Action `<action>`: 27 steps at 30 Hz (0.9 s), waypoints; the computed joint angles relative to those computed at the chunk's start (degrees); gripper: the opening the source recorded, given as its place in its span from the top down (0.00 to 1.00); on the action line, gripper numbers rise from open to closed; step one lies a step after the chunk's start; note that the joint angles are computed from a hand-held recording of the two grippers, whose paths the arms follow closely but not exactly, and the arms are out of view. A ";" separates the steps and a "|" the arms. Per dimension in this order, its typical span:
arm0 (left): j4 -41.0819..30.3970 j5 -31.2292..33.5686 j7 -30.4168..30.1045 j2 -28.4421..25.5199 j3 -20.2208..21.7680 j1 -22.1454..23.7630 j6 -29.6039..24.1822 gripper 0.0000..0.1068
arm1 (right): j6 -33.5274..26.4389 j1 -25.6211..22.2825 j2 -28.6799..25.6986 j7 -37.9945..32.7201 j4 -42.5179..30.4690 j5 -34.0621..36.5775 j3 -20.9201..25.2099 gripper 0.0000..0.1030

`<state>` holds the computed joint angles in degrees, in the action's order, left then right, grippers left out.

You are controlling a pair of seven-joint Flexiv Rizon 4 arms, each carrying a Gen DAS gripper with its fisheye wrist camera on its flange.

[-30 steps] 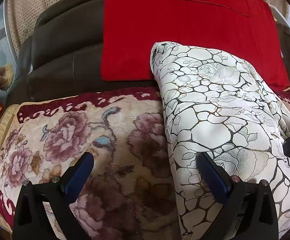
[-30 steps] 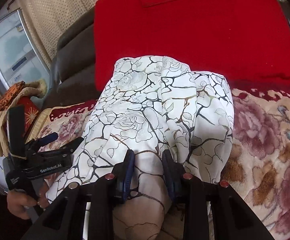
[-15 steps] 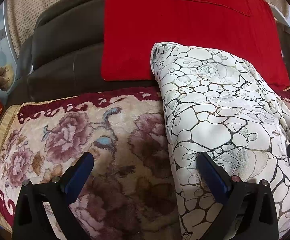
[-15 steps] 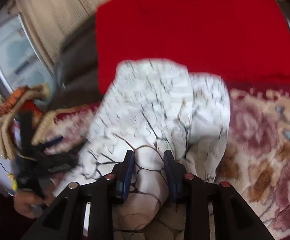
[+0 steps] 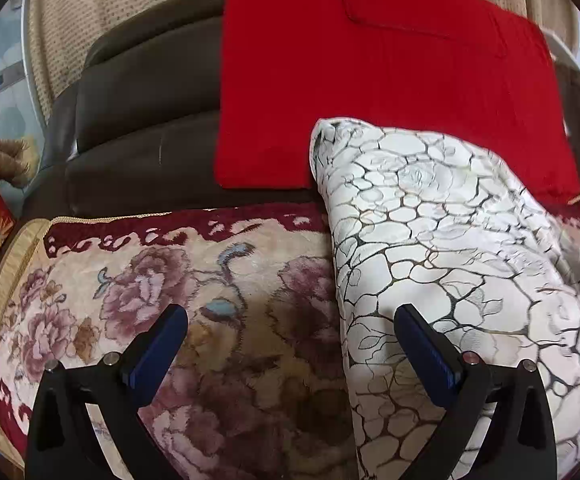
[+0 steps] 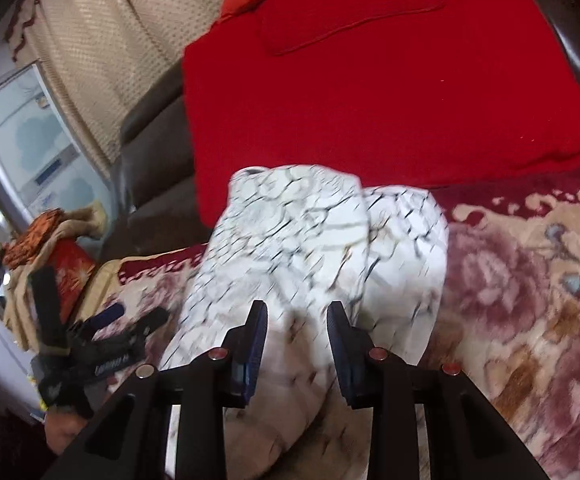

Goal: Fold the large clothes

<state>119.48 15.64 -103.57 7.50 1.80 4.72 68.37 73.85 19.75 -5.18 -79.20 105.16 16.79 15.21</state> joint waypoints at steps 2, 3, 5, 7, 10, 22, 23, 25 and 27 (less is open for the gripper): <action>-0.48 -0.10 -0.12 -0.77 -0.20 -0.03 -0.41 0.04 | -1.04 0.00 -0.98 1.41 -1.59 -1.04 -0.61 0.66; -0.59 -0.27 -0.12 -1.03 -0.17 -0.12 -0.53 0.04 | -2.26 -0.04 -1.83 1.79 -3.11 -1.52 -0.87 0.66; -0.89 -0.92 0.22 -1.62 -0.09 -0.43 -0.96 0.04 | -6.42 0.36 -4.07 3.84 -6.80 -5.35 -1.91 0.66; -0.88 -1.66 0.64 -1.95 0.13 -0.79 -0.76 0.04 | -10.45 0.58 -6.57 4.74 -10.73 -8.50 -2.50 0.66; -1.08 -1.60 0.71 -2.31 0.26 -0.98 -0.48 0.04 | -14.85 0.74 -10.34 5.88 -16.58 -12.32 -3.31 0.66; -1.45 -1.65 0.60 -2.86 0.68 -1.58 -0.38 0.04 | -24.97 -1.42 -15.98 5.90 -23.11 -10.27 -2.47 0.66; -1.40 -1.95 0.74 -2.85 0.71 -1.62 -0.42 0.04 | -23.67 -1.89 -14.47 5.65 -21.51 -9.53 -2.19 0.66; -1.31 -2.27 1.07 -2.70 0.75 -1.64 -0.47 0.04 | -21.76 -2.89 -11.41 3.96 -18.51 -7.67 -1.30 0.66; -1.30 -1.74 1.01 -2.42 0.60 -1.62 -0.56 0.04 | -20.78 -3.32 -8.60 2.06 -15.83 -6.17 -0.69 0.66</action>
<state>118.18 13.90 -102.56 5.09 2.41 3.11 67.81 53.08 16.43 -13.78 -77.14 89.33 10.62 14.52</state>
